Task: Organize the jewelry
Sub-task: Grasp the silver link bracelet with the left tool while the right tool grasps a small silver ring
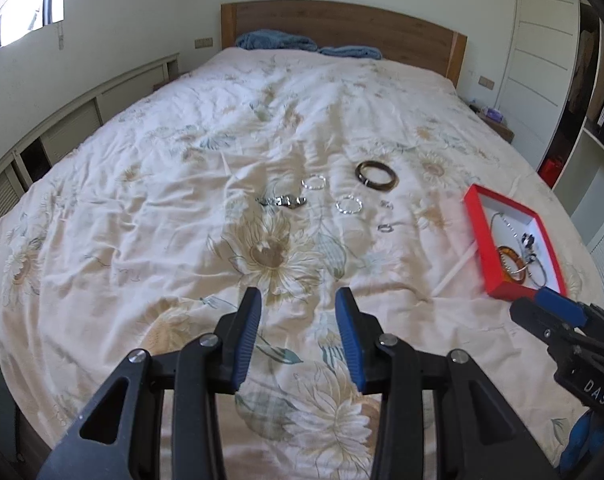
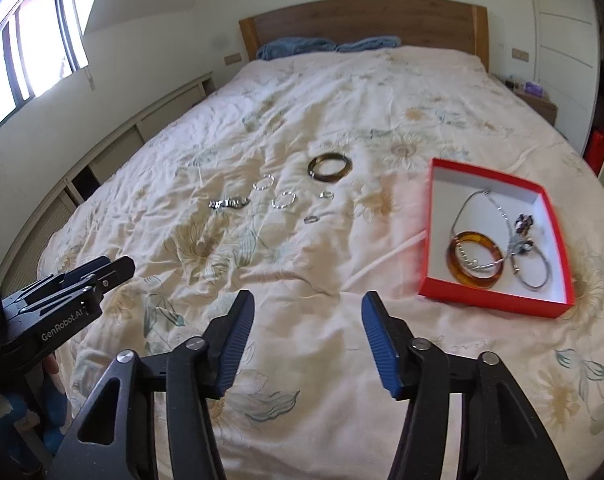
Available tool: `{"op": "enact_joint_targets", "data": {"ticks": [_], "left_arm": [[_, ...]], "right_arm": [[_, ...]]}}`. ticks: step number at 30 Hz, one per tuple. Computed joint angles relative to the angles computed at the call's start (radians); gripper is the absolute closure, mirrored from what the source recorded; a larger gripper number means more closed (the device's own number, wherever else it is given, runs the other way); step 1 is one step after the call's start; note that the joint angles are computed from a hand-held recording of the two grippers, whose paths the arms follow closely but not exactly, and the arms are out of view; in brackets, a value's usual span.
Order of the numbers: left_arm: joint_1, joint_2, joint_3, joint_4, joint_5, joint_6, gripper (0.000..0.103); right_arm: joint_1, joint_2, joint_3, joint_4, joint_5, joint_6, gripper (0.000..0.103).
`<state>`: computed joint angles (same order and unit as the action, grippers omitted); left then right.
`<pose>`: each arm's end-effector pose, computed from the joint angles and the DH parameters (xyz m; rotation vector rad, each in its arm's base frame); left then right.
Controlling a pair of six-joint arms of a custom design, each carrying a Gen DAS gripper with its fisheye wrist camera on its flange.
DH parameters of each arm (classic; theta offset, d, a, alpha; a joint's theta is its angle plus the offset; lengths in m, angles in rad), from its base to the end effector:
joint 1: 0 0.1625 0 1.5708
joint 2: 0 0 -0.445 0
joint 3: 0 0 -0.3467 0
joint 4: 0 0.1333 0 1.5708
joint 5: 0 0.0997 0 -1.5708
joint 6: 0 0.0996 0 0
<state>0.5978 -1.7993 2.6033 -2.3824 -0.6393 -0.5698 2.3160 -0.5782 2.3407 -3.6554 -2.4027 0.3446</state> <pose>-0.0783 -0.3113 0.2876 0.4659 2.3022 -0.8294 0.3303 -0.2700 0.0333 0.3138 -2.4254 0.8974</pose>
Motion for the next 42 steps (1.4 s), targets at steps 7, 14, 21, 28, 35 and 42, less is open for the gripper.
{"op": "enact_joint_targets", "data": {"ticks": [7, 14, 21, 28, 35, 42], "left_arm": [[0.173, 0.202, -0.02, -0.334, -0.057, 0.233, 0.066], [0.355, 0.401, -0.142, -0.578, -0.108, 0.469, 0.066], [0.49, 0.525, -0.292, -0.643, -0.205, 0.547, 0.066], [0.574, 0.612, -0.396, -0.655, -0.287, 0.559, 0.066], [0.629, 0.65, -0.465, -0.631, -0.354, 0.53, 0.066], [0.656, 0.689, -0.502, -0.62, -0.402, 0.461, 0.059]], "right_arm": [[-0.121, 0.035, -0.059, -0.031, 0.1, -0.127, 0.059], [-0.229, 0.068, -0.14, -0.017, 0.181, -0.222, 0.061], [-0.303, 0.105, -0.239, 0.022, 0.232, -0.306, 0.061], [-0.362, 0.148, -0.333, 0.067, 0.259, -0.366, 0.061], [-0.397, 0.181, -0.374, 0.076, 0.28, -0.397, 0.061], [-0.416, 0.195, -0.385, 0.067, 0.301, -0.418, 0.061]]}}
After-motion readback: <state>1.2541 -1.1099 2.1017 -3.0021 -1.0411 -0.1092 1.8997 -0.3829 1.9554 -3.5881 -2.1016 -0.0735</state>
